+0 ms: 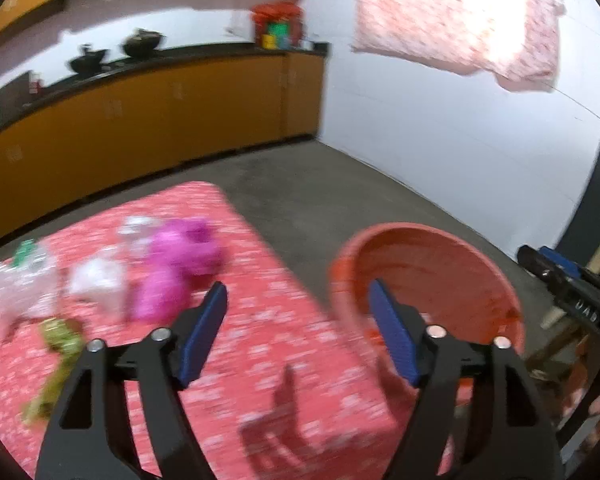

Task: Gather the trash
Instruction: 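Move both tools back over the bed toward the remaining bags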

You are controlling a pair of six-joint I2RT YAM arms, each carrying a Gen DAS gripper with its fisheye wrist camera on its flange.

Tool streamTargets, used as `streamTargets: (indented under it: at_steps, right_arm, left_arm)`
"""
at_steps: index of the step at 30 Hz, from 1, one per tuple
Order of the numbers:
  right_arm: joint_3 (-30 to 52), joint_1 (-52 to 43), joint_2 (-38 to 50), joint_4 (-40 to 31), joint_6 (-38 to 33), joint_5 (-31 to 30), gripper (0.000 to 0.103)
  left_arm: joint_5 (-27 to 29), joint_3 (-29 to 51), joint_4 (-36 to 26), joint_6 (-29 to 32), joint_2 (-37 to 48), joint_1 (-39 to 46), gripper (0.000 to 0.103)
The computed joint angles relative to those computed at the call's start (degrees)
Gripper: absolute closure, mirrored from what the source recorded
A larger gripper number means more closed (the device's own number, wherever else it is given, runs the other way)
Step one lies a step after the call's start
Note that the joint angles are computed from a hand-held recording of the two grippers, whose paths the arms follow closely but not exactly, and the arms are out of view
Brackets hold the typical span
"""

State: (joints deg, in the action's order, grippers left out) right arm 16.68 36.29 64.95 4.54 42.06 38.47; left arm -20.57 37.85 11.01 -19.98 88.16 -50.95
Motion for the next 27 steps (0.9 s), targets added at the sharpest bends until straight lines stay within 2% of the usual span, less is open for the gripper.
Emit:
streamTargets:
  at_steps: [4, 7, 9, 15, 19, 24, 27]
  right_arm:
    - [3.9, 5.0, 6.9, 2.1, 1.0, 1.3, 0.035]
    - [7.5, 8.4, 12.0, 2.7, 1.7, 2.8, 0.017]
    - [10.7, 11.4, 16.6, 3.3, 2.7, 4.7, 0.012]
    - [18.2, 16.2, 25.5, 3.6, 3.8, 6.1, 0.009]
    - [21.0, 16.9, 28.9, 3.7, 4.3, 4.7, 0.009]
    - [23.0, 16.4, 31.9, 4.4, 3.7, 2.8, 0.009]
    - [24.0, 15.9, 33.2, 4.7, 2.9, 1.8, 0.009]
  left_arm:
    - [-4.1, -9.2, -2.3, 1.2, -10.9, 5.1, 0.025]
    - [-6.5, -13.9, -3.8, 2.5, -16.6, 10.9, 0.019]
    - [-5.3, -15.1, -4.1, 3.5, -17.2, 16.0, 0.019]
    - [1.8, -14.7, 0.6, 4.2, -8.0, 26.1, 0.019]
    - [2.2, -12.0, 3.0, 2.9, -0.2, 27.1, 0.02]
    - [4.4, -8.8, 4.4, 3.0, 7.0, 29.2, 0.029]
    - [4.7, -7.6, 4.8, 2.9, 9.8, 29.8, 0.038]
